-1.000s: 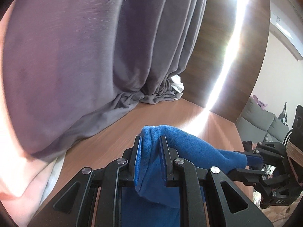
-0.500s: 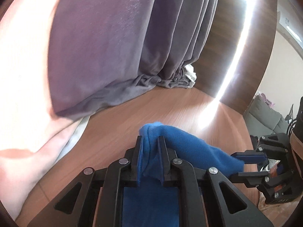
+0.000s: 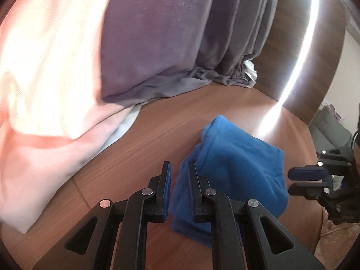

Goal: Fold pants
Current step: 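Fold the held edge over the pants with both grippers and release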

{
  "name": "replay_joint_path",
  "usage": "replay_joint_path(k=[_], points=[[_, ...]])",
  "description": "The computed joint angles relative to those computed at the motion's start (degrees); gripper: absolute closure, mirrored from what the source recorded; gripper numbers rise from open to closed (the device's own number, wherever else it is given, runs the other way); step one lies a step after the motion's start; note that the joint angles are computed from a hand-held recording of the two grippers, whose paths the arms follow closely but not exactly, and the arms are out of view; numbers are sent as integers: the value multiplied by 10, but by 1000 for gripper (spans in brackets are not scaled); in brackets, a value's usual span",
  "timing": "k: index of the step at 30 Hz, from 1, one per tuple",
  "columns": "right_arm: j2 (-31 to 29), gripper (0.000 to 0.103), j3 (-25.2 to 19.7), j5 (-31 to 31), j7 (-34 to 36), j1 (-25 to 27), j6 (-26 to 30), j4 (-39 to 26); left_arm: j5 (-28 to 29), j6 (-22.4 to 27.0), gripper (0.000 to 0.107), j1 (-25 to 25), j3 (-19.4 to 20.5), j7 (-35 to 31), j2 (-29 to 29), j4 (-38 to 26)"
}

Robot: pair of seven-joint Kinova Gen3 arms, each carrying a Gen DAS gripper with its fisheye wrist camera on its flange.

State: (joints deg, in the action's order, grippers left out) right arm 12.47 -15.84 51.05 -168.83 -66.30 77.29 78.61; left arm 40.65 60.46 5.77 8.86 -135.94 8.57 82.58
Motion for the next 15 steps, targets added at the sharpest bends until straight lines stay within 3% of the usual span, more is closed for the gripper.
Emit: replay_joint_path(k=[4,8,12,15], points=[[-6,86,2,-28,-53,4,0,11,-6,31,92,0,2,-14,-8,-6],[-25,66,-18,-39,-91,10,-62,47,-59,59,91,22,7,-26,-1,-35],[-18,66,-21,-50,-93,16,-95,53,-82,82,79,29,9,-25,21,-75],[-14,66,-14,-64,-109,22,-104,54,-97,102,77,33,15,-27,43,-111]])
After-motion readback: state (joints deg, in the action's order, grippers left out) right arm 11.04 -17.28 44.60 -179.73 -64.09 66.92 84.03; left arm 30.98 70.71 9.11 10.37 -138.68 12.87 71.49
